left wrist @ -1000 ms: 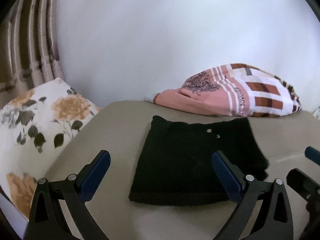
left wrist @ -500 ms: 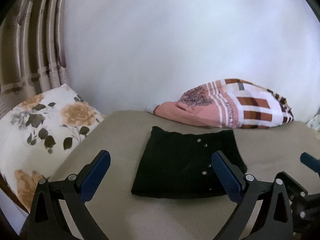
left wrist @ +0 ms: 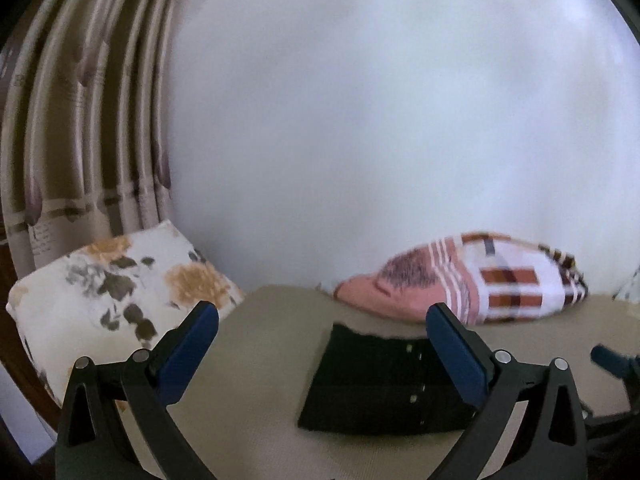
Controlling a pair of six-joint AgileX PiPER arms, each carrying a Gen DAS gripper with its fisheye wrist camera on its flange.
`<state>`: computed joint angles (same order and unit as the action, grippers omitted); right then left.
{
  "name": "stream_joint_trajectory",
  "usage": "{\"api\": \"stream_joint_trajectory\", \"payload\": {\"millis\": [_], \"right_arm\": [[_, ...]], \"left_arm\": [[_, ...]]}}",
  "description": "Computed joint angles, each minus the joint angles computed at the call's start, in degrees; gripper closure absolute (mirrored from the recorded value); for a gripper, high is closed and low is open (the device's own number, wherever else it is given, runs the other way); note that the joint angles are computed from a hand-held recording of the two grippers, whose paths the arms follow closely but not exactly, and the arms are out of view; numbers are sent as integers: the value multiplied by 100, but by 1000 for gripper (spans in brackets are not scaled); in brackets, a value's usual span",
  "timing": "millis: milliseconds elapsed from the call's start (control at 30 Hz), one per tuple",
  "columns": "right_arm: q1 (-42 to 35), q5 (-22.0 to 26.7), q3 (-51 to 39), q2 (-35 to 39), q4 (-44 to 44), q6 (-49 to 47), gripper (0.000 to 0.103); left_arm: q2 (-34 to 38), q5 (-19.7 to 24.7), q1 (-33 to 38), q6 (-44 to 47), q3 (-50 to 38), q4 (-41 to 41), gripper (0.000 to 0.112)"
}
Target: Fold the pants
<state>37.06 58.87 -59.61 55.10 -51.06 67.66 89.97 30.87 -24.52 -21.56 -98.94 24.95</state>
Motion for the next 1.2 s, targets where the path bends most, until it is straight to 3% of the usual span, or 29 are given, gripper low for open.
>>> {"api": "stream_joint_trajectory", "payload": {"millis": [200, 400, 467, 700, 833, 1200], "right_arm": [[475, 372, -260, -19, -325, 122, 1], [707, 581, -355, -45, -455, 224, 1], [754, 630, -367, -55, -475, 232, 1], [795, 676, -381, -87, -471, 186, 1], [838, 714, -388, -79, -490, 219, 1], [820, 676, -249, -98, -352, 227, 1]], "left_arm": [[-170, -84, 60, 280, -248, -262, 9], [74, 580, -29, -22, -789, -190, 9], [24, 439, -31, -85, -624, -180, 9], [323, 1015, 122, 699, -1133, -1093, 9], [297, 872, 108, 510, -991, -914, 9], [576, 1170, 141, 879, -1177, -1242, 9]]}}
